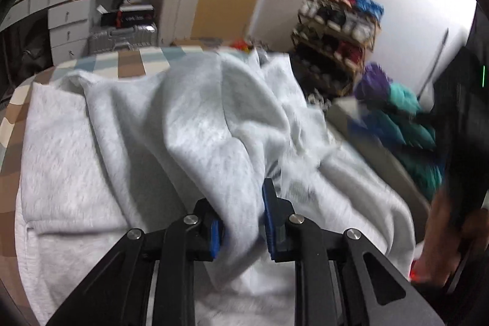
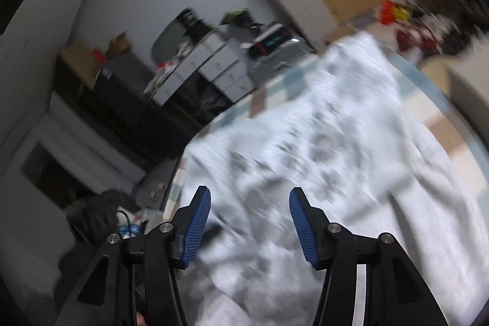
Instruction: Fold large clothes
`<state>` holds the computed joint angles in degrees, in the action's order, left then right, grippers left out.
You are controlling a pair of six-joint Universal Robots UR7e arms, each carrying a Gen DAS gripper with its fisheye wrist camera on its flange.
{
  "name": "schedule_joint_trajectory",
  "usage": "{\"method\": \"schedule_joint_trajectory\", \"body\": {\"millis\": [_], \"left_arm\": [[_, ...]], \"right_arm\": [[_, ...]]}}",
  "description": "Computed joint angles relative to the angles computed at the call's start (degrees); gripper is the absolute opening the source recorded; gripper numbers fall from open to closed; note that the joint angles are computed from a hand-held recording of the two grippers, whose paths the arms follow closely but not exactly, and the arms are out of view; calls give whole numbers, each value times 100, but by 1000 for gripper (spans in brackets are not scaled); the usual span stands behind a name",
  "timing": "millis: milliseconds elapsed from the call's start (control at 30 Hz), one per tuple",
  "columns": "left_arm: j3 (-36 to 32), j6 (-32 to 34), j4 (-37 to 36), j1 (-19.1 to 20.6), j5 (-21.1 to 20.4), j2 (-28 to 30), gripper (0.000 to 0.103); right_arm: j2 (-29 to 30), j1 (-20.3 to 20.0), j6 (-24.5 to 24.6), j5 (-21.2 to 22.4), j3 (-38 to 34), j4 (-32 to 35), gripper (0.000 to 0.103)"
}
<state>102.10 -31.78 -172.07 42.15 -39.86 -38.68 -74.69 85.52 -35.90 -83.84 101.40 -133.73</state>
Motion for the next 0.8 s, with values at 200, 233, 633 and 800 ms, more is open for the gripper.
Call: {"method": "schedule_joint_trajectory", "body": {"millis": [200,233,633,800], "left_arm": [[118,130,337,58,-241,-112,16],[191,276,224,56,-306,-155,16],[772,-523,-230,184,-644,-802,20],[790,-827,-505,237,-611,-793,20]], "right_arm": [[906,679,-203,-460,-521,223,51],[1050,725,-153,-662,-589,298,44],[1391,543,-1575,-3239,222,-1478,14],[1334,726,-1748,-3779,348,-1495,16]]}}
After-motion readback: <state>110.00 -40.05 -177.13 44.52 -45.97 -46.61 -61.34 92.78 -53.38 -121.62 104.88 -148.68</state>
